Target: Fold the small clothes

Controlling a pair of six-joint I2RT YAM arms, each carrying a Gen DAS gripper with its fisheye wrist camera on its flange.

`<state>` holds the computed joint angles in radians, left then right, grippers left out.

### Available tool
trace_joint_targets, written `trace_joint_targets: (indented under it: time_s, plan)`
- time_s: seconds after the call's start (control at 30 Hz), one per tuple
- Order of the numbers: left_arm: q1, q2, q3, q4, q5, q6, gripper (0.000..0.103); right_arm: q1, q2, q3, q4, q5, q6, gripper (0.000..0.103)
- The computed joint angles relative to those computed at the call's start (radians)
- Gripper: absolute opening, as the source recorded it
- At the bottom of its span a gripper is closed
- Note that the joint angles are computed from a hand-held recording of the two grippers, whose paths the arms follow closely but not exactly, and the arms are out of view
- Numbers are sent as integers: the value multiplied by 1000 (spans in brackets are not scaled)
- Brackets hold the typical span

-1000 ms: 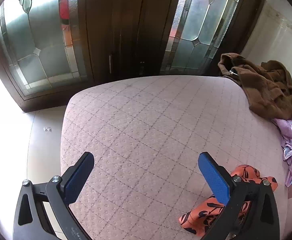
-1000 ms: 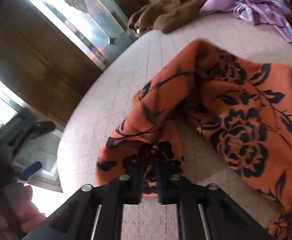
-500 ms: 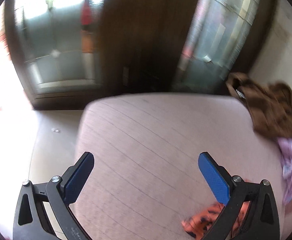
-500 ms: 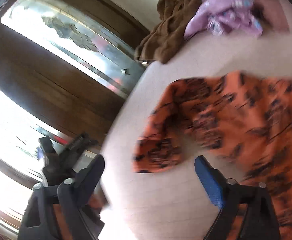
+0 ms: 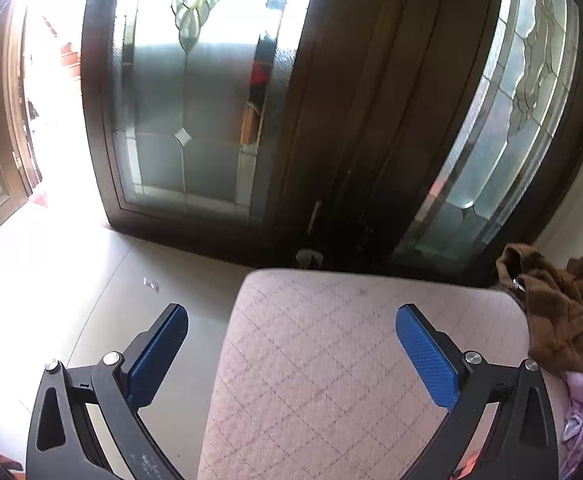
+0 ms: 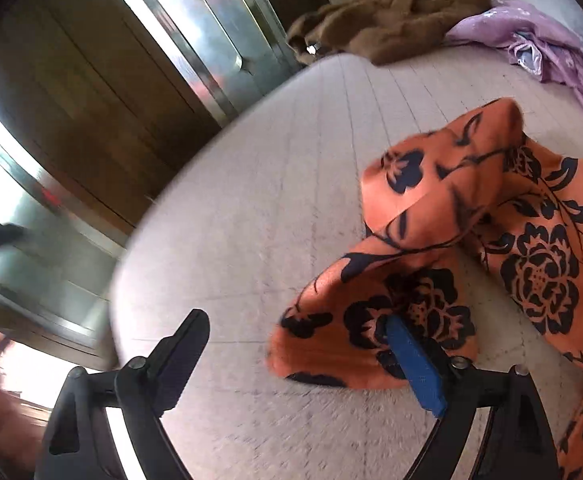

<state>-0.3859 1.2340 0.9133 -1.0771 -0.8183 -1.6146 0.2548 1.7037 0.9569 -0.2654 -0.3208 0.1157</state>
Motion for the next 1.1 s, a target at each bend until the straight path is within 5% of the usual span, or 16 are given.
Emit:
trace_joint_targets:
  time_s: [0.1, 0.17, 0.37, 0.57, 0.7, 0.83, 1.03, 1.1]
  plan:
    - [-5, 22, 3, 33, 19, 42, 103, 32, 28, 14, -3, 151, 32, 19]
    - [-8, 48, 7, 69, 45, 92, 103, -3, -1, -12, 3, 129, 12, 6]
    - [-95, 163, 81, 108, 74, 175, 103, -267, -274, -188, -2, -11, -102, 4]
    - [-240, 357, 221, 184, 114, 341, 103, -847, -401, -144, -210, -251, -318, 4]
    - [-347, 508, 330, 288, 191, 536, 103, -1160, -274, 13, -319, -315, -493, 4]
    - [-437, 640, 435, 384, 292, 689, 103, -1351, -66, 206, -341, -273, -569, 4]
    - [-544, 795, 626, 392, 247, 791, 103, -1577, 366, 721, -755, -309, -728, 9]
    - [-577, 842, 680, 411, 252, 830, 103, -1641, 467, 848, -814, -337, -705, 39]
